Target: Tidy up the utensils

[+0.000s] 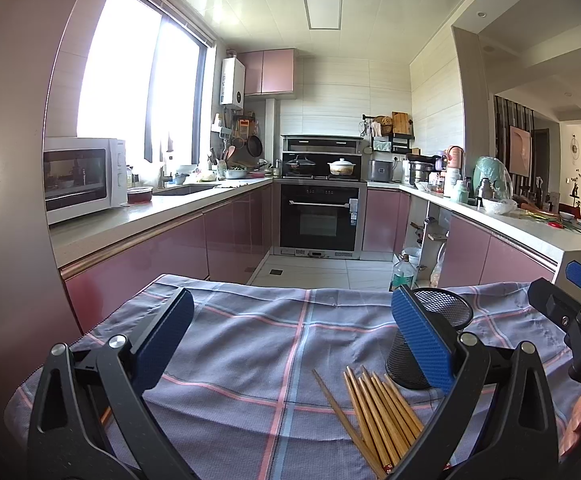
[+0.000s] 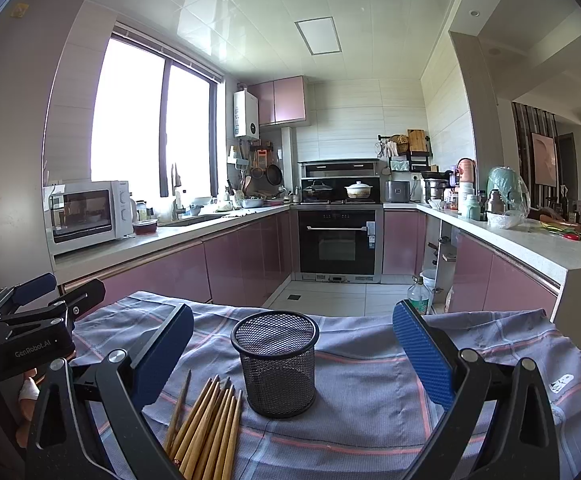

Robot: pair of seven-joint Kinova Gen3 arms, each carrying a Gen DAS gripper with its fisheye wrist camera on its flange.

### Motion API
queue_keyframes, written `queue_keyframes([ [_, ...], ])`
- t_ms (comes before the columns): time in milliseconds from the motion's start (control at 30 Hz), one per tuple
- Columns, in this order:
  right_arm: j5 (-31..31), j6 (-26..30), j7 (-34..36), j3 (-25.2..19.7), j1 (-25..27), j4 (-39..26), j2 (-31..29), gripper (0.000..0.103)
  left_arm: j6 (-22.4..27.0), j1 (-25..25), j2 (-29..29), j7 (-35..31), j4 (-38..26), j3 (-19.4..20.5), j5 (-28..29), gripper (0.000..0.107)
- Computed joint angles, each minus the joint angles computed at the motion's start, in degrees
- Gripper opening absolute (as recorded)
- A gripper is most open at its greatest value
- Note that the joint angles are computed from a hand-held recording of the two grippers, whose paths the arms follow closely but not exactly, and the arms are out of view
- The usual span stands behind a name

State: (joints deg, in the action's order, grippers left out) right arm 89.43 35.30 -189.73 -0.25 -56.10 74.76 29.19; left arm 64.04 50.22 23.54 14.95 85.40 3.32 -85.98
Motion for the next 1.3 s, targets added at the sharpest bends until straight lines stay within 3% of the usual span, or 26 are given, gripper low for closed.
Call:
queue_keyframes([
  [267, 6.9, 5.7, 0.9, -16.7, 10.2, 0.4, 0.5, 0.096, -0.1, 0.0, -0.1, 0.0, 0.1, 0.0, 0.0, 0.097],
  [467, 5.1, 4.6, 2.1, -15.3, 9.6, -0.1, 0.4, 0.096, -0.3, -0.1, 0.1, -0.1, -0.1, 0.1, 0.1, 0.097],
  [633, 5.9, 5.7, 2.3, -17.0, 10.4, -0.6, 0.9, 0.096, -0.5, 0.0, 0.3, -0.2, -0.4, -0.1, 0.3, 0.097],
  [733, 4.9, 4.4, 1.8, -14.0, 8.7, -0.5, 0.8, 0.096, -0.6, 0.1, 0.3, -0.3, -0.5, -0.2, 0.4, 0.097],
  [900, -2.4, -1.2, 3.3, -1.1, 1.3, -1.3, 0.5, 0.096, -1.8, -0.3, 0.4, 0.3, 0.1, -0.4, 0.4, 0.097],
  [967, -6.4, -2.5, 6.3, 0.7, 0.5, -2.1, 0.6, 0.096, -2.2, -0.5, 0.2, -0.1, 0.1, -0.2, 0.9, 0.097],
  [1033, -10.0, -2.0, 10.7, -1.5, 2.1, -3.1, 0.5, 0.096, -3.1, -1.0, 0.1, -1.0, 0.0, 0.0, 1.6, 0.097],
  [1167, -15.5, -2.7, 20.0, -11.9, 10.1, -4.9, 1.3, 0.096, -7.5, -2.8, -0.6, -4.1, 0.3, 0.5, 4.6, 0.097],
  [1300, -18.5, -0.1, 29.3, -22.5, 16.5, -6.3, 3.8, 0.096, -13.3, -6.1, -0.8, -12.9, -0.6, 1.7, 11.9, 0.097],
])
